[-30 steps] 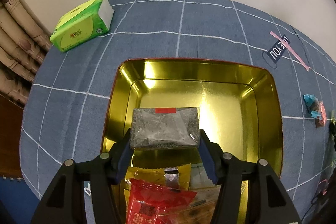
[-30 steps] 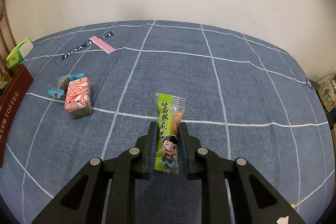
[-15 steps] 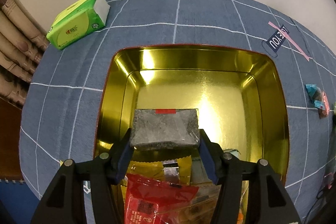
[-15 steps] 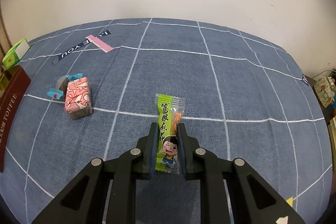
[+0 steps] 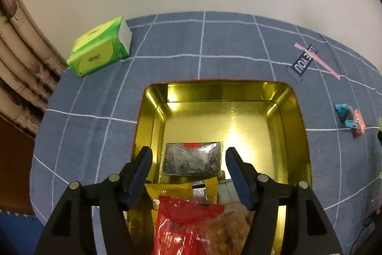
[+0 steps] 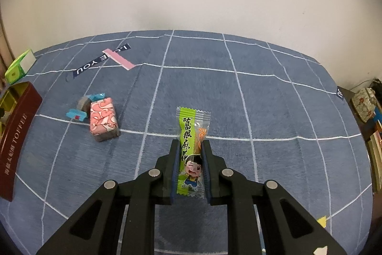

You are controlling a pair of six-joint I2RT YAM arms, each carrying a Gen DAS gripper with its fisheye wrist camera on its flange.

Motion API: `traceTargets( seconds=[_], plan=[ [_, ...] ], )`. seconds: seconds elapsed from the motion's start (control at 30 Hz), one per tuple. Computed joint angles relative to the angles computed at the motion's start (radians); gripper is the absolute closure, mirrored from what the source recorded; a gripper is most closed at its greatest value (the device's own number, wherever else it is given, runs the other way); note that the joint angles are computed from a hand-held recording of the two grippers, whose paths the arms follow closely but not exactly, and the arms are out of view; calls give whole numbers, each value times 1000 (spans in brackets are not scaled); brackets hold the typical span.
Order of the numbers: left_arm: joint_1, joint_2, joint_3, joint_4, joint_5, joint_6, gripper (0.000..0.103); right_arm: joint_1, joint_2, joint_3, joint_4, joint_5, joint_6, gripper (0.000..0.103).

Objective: Organize snacks
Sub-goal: 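Carry the green candy stick over the tin and open the right gripper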

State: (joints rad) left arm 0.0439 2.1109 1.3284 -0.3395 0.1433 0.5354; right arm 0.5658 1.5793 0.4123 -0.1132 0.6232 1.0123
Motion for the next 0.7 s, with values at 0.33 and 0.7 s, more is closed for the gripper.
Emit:
traceTargets(
  seconds=[0.33,0.7],
  plan=[
    [79,-201,-219,187,32,-29,38,115,-42,130,-135,41,33,88],
    [234,-296,-366,279,58,-15,38,240,195,476,-116,-18,-75,88]
  ],
)
